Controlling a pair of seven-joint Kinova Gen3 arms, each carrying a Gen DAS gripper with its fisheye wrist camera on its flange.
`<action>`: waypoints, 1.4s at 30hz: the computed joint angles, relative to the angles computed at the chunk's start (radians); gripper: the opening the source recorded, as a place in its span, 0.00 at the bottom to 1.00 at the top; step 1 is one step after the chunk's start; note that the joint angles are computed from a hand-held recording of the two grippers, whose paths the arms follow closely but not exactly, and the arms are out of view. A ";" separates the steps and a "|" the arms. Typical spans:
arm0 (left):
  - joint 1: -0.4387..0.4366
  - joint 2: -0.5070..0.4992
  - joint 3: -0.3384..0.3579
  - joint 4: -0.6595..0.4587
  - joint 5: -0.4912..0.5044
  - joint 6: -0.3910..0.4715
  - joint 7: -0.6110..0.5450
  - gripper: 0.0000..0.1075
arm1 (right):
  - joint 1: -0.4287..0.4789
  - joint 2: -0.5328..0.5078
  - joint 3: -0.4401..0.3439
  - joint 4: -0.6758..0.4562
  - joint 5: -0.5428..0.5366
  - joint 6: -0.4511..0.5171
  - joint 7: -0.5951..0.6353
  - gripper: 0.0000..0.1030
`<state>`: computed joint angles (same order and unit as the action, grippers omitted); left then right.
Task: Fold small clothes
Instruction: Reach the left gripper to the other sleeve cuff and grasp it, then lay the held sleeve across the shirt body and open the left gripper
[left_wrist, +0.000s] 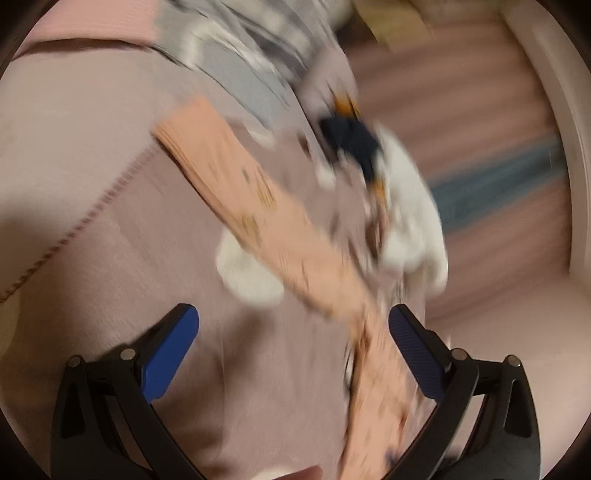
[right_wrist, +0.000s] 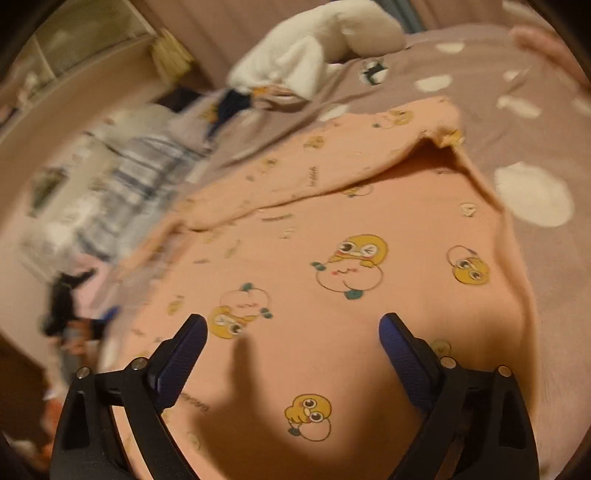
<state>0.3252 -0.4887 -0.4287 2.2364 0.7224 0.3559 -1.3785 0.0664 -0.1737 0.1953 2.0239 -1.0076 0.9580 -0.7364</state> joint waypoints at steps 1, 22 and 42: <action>-0.046 0.019 0.022 -0.010 -0.002 0.004 0.041 0.96 | -0.009 0.020 0.014 -0.017 -0.018 0.021 0.005 0.96; -0.487 0.285 0.276 -0.266 -0.257 0.180 0.509 0.13 | 0.021 0.029 -0.003 -0.005 -0.025 0.032 0.081 0.99; -0.399 0.299 0.628 -0.563 -0.789 0.364 0.914 0.05 | 0.086 0.015 0.033 0.020 -0.093 0.140 0.132 0.99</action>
<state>-0.0742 -0.1895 0.1997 1.6732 -0.0670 0.7199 -0.4644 0.1520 -0.1590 0.2287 2.0435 -1.1004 1.0980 -0.6046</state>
